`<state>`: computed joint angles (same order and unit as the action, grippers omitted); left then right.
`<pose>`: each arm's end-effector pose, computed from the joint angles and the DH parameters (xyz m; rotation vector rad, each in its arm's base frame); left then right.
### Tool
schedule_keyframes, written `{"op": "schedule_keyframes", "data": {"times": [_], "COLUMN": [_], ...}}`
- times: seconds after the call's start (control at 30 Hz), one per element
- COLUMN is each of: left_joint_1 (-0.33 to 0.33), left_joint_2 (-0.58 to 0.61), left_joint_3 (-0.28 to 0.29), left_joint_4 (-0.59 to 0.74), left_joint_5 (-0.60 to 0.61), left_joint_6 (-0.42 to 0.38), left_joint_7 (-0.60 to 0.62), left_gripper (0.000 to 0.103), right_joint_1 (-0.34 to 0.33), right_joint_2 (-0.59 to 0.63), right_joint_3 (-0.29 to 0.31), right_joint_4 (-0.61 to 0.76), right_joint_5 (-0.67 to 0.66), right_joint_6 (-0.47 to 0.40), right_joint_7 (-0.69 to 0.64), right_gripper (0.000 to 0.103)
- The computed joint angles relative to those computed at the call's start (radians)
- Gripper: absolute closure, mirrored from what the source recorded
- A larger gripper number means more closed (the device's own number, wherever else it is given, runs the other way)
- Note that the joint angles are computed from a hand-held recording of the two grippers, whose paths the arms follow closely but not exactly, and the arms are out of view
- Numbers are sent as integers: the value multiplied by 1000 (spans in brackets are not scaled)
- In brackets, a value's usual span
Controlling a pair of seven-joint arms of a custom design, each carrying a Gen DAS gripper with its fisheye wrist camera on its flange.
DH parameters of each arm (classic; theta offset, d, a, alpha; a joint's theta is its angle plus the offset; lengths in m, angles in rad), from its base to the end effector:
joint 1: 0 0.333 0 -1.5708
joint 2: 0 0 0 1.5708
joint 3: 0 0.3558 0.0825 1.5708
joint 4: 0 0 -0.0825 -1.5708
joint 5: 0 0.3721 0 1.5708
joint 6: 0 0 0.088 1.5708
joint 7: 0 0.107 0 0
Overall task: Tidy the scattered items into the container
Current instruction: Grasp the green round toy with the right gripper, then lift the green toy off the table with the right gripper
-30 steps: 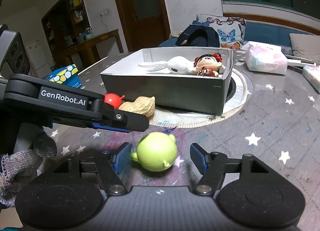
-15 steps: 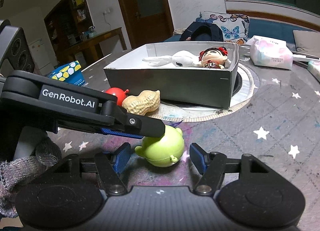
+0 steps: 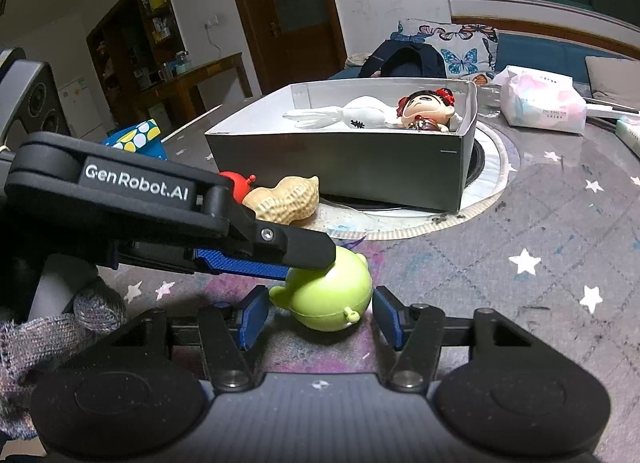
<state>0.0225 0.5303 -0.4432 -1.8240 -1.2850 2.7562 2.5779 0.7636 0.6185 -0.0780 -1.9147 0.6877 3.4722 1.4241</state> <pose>0.6448 -0.2046 0.3294 1.7287 -2.0472 1.2996 0.5615 0.3738 0.3137 -1.7030 1.5248 -0.4747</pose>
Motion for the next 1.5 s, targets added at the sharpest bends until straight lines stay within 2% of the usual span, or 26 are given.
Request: {"op": "schedule_keyframes", "data": {"times": [0.23, 0.8, 0.97, 1.17, 1.33, 1.5], "left_joint_1": [8, 12, 18, 18, 15, 18], "left_joint_2": [12, 16, 19, 16, 16, 14], "left_joint_3": [3, 7, 4, 4, 7, 4], "left_joint_4": [10, 15, 16, 11, 8, 4], "left_joint_5": [-3, 25, 22, 8, 3, -15], "left_joint_6": [-32, -53, -61, -58, -57, -55], "left_joint_7": [-33, -85, -101, -85, -92, -65], "left_gripper": [62, 61, 61, 60, 55, 56], "right_joint_1": [34, 29, 44, 49, 53, 55], "right_joint_2": [11, 12, 14, 16, 17, 16], "right_joint_3": [-38, -36, -53, -57, -62, -64], "right_joint_4": [14, 13, 15, 16, 18, 15], "right_joint_5": [18, 3, 9, 12, 16, 19], "right_joint_6": [-14, -17, -20, -20, -23, -21], "right_joint_7": [-11, -8, -14, -18, -20, -21], "right_gripper": [46, 46, 46, 46, 46, 46]}}
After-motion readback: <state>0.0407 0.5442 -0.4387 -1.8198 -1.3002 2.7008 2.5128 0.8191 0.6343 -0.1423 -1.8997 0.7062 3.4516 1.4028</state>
